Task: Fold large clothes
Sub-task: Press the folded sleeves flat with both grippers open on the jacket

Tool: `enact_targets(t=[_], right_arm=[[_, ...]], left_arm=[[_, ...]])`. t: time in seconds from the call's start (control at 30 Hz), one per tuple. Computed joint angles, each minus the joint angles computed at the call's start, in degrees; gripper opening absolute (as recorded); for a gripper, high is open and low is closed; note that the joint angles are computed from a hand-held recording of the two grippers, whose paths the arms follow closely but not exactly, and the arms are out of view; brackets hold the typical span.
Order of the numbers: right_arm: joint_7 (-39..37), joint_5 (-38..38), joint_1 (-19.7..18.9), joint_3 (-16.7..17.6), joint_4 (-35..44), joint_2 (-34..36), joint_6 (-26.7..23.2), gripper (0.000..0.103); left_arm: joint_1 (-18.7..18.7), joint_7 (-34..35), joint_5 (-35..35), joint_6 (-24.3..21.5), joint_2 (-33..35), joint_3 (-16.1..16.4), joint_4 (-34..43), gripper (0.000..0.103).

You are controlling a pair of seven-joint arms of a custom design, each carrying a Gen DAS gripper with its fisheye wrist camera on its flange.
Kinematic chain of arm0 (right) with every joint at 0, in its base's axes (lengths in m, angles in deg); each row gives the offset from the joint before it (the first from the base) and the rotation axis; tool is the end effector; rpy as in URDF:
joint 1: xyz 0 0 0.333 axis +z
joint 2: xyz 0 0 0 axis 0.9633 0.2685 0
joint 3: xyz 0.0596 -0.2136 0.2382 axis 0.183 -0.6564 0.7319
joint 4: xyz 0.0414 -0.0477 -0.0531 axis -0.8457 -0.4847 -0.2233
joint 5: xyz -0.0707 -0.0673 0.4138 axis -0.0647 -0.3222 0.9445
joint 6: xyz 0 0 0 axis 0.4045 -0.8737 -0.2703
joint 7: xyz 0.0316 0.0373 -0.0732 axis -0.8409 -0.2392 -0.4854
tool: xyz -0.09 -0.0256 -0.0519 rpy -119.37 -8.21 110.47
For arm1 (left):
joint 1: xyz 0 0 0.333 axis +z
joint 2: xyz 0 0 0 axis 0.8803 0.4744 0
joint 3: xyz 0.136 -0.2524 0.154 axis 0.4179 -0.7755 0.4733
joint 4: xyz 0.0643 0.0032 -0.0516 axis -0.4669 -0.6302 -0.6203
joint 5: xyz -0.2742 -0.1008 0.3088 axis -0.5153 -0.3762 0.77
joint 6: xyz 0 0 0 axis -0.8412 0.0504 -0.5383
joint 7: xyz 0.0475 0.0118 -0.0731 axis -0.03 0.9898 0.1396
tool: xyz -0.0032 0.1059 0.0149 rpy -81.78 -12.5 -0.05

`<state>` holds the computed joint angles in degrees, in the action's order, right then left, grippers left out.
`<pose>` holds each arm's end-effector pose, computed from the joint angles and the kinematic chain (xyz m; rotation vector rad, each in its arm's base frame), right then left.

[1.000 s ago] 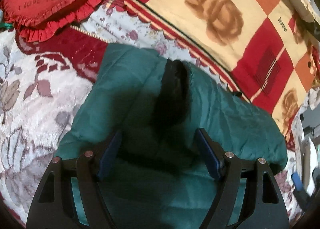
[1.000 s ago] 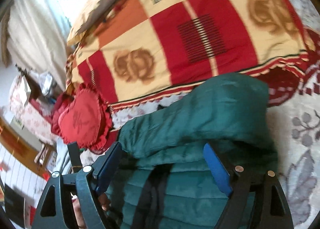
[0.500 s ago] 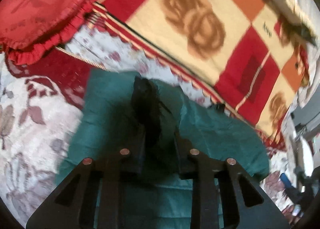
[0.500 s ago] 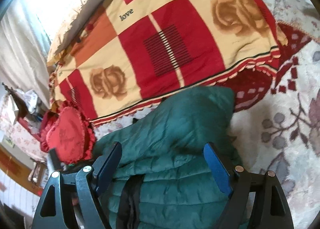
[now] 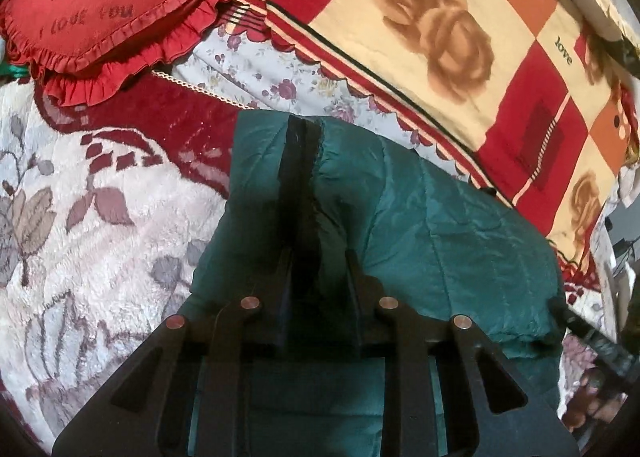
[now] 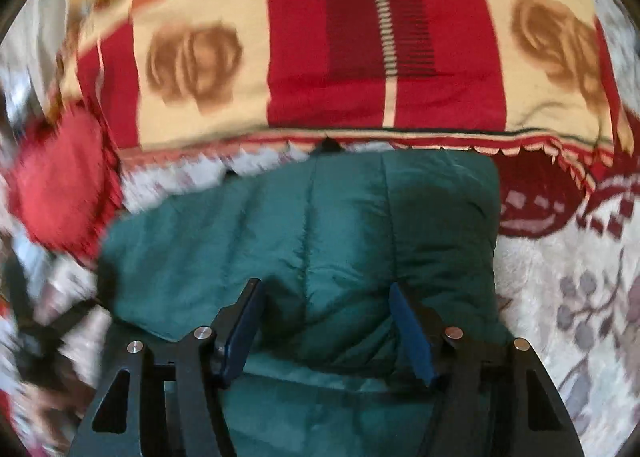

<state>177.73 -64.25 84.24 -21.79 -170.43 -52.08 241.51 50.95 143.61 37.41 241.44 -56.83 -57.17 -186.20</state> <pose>0.5167 0.0436 0.3986 -1.5300 2.0205 -0.3524 0.5808 -0.2360 0.4350 -1.9905 1.9581 -0.9461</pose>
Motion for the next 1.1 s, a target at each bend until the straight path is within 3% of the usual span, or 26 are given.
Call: enact_targets(t=[0.17, 0.27, 0.37, 0.5, 0.53, 0.63, 0.7, 0.77, 0.97, 1.1], right_arm=[[12.3, -19.6, -6.4, 5.2, -0.1, 2.1, 0.2, 0.063], [11.0, -17.2, -4.3, 3.0, -0.9, -0.5, -1.6, 0.063], [7.9, -12.4, -2.1, 0.8, -3.3, -5.0, 0.0, 0.063], [9.2, -13.6, -4.1, 2.5, -5.0, -8.9, 1.6, 0.063], [8.8, -13.2, -3.5, 2.0, -4.7, -9.1, 1.4, 0.063], [8.9, -12.1, -2.2, 2.1, -2.4, -7.4, 1.5, 0.063], [9.8, -12.8, -2.4, 3.1, -1.5, -6.4, 1.7, 0.064], [10.6, -13.7, -2.4, 4.0, -0.5, -4.7, 2.1, 0.066], [18.0, -23.1, -5.3, 7.5, 3.8, 2.1, 2.7, 0.066], [27.9, -36.6, -7.5, 8.4, 6.3, 6.3, 4.4, 0.066]], left_arm=[[-0.1, -0.1, 0.1, -1.1, 0.5, 0.0, 0.4, 0.027], [0.0, 0.0, 0.5, -1.8, -0.7, 0.1, 0.1, 0.029], [-0.1, -1.8, 2.4, -2.2, -3.0, 0.6, -1.1, 0.035], [-0.2, -6.7, 8.4, 0.5, -6.0, 0.8, -2.7, 0.036], [-0.1, -7.6, 9.6, 0.7, -6.3, 0.8, -2.8, 0.04], [0.4, -13.4, 16.3, 3.5, -7.2, 0.2, -3.2, 0.069], [1.1, -19.4, 23.9, 4.6, -6.6, -0.4, -2.5, 0.072], [0.7, -20.2, 27.0, 2.2, -4.7, -0.5, 0.0, 0.072], [-2.4, -22.0, 33.1, -8.1, 2.5, 1.2, 7.5, 0.072], [-2.2, -19.3, 28.5, -5.8, 4.6, 1.9, 7.4, 0.073]])
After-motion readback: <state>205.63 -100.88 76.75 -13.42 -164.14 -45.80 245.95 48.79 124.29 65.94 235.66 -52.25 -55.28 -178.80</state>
